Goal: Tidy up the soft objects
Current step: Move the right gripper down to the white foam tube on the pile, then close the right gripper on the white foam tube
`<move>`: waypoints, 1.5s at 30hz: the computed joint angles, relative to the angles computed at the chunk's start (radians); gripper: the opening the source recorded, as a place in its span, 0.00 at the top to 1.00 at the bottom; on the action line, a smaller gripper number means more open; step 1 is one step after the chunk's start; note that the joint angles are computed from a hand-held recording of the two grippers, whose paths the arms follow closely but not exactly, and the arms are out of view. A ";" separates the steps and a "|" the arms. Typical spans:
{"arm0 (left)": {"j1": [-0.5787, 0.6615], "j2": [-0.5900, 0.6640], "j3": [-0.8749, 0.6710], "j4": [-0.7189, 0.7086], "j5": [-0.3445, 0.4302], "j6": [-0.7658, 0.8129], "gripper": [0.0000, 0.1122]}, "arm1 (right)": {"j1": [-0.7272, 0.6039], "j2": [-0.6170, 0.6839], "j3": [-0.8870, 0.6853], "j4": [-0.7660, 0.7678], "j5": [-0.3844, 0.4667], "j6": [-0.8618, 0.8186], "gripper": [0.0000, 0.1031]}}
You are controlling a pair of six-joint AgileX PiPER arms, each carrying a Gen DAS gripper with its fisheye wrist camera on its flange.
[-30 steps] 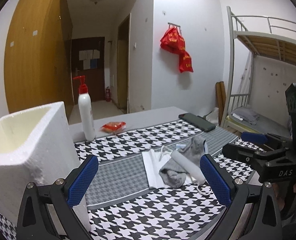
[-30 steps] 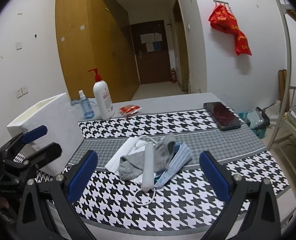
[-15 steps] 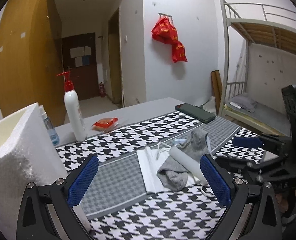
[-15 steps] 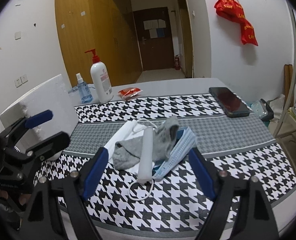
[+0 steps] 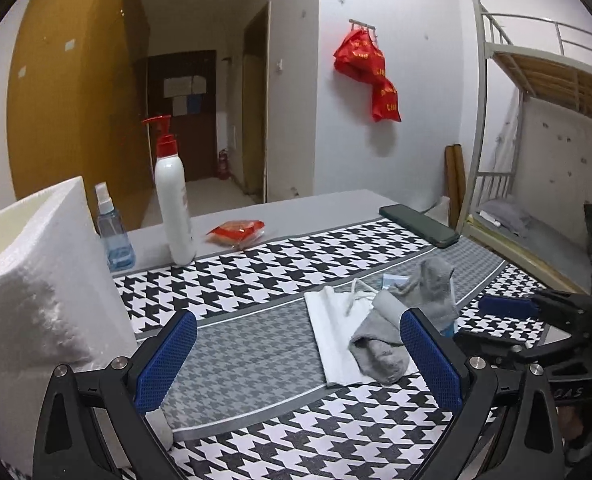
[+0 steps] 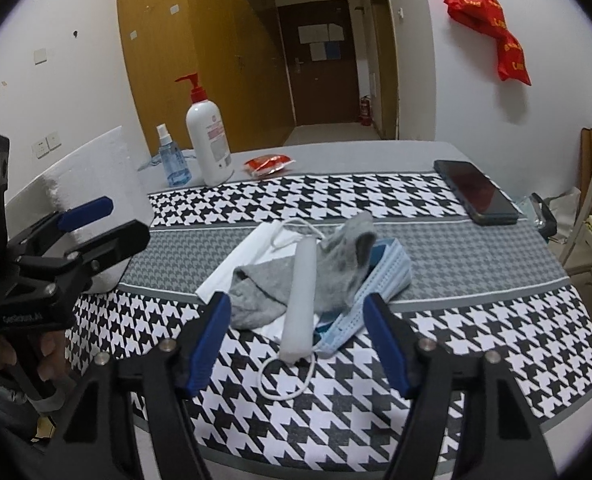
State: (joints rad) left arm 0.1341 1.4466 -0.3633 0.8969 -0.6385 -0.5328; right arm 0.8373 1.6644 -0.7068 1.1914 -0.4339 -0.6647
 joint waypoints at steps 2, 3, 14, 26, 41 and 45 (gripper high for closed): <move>-0.010 -0.020 0.004 0.016 0.008 -0.021 0.09 | -0.009 0.011 -0.010 -0.026 0.025 0.015 0.40; -0.017 -0.025 0.005 0.023 0.009 -0.035 0.09 | -0.016 0.018 -0.017 -0.036 0.041 0.017 0.42; -0.094 0.049 -0.047 0.030 0.039 -0.067 0.09 | -0.053 0.078 -0.075 0.053 0.120 -0.108 0.67; -0.069 0.128 -0.079 0.158 -0.010 -0.186 0.09 | -0.081 0.125 -0.117 0.218 0.154 -0.299 0.69; -0.029 0.125 -0.065 0.210 -0.037 -0.228 0.09 | -0.108 0.111 -0.117 0.190 0.178 -0.296 0.84; -0.027 0.127 -0.070 0.222 -0.037 -0.246 0.09 | -0.103 0.078 -0.099 0.138 0.175 -0.239 0.84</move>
